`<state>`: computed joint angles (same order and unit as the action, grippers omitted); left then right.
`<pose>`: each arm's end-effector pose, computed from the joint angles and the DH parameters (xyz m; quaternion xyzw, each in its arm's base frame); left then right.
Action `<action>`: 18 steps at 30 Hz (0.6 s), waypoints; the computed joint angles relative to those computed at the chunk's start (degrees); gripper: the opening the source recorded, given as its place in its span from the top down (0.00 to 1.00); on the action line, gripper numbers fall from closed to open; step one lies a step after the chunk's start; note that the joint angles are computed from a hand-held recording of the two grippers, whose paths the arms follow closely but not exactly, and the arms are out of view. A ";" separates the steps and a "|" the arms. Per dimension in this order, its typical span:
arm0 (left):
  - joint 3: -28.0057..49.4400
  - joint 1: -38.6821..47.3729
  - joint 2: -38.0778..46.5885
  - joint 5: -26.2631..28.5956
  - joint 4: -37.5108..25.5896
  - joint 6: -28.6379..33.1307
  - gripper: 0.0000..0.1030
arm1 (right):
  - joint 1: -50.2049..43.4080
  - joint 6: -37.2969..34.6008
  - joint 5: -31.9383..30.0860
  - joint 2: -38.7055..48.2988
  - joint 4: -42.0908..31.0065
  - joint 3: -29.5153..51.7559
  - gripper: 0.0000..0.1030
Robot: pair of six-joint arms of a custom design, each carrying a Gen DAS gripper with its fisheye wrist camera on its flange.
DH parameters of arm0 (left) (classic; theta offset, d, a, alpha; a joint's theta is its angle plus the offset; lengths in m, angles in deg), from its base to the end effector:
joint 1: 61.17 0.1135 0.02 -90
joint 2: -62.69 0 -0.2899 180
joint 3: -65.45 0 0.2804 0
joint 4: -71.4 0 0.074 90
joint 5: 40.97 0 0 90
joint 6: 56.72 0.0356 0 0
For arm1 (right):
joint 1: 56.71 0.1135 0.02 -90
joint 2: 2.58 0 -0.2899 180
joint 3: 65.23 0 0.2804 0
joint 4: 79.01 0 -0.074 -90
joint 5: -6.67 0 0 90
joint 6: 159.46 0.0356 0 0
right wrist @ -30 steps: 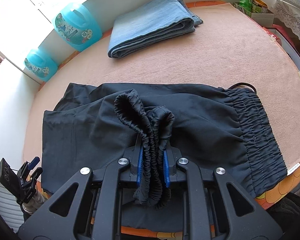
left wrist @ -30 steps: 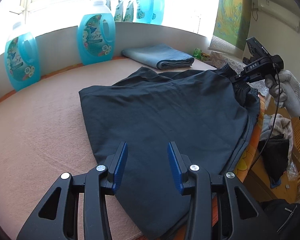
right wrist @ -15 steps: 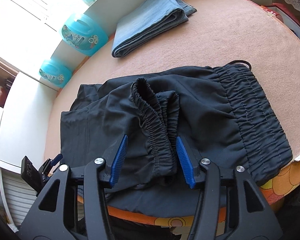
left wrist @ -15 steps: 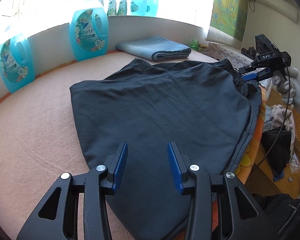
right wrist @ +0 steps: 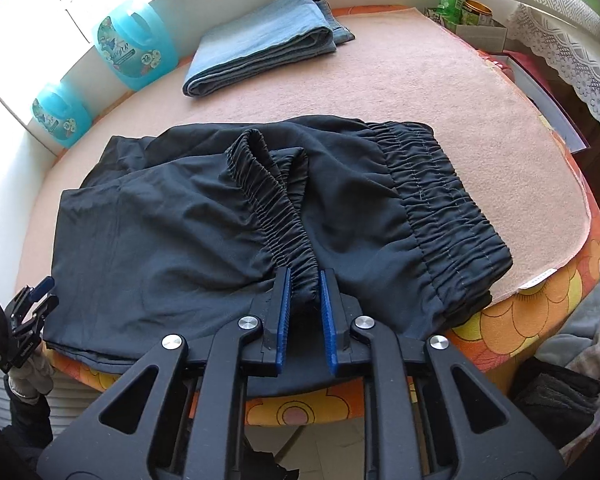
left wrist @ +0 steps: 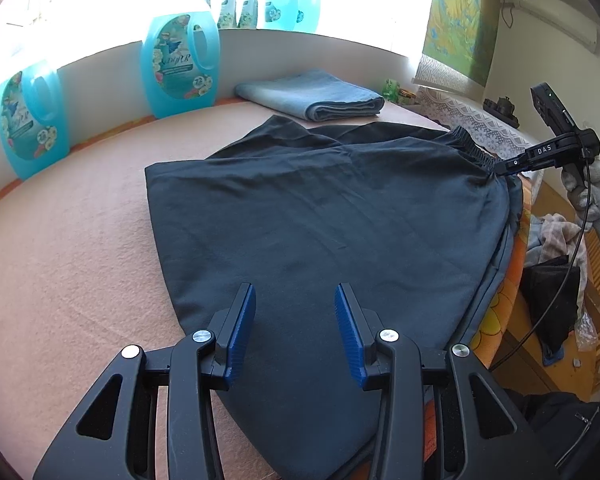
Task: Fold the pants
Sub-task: 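Lay the waistband down on the pants and open the right gripper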
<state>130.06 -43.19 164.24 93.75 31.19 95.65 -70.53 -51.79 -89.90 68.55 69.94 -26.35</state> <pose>0.3161 0.0763 0.1322 0.3866 0.8348 -0.2221 0.3230 0.2073 -0.0468 0.1405 0.2509 0.9385 0.0635 0.2285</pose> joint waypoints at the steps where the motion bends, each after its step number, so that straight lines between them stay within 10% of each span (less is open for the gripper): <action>1: -0.15 0.24 -0.21 0.25 0.12 -0.19 0.62 | 0.45 0.41 0.47 -1.03 0.47 -0.31 0.84; 18: -1.61 4.08 0.17 -1.19 -2.26 5.02 0.62 | 16.48 4.23 17.78 3.88 5.34 7.79 0.79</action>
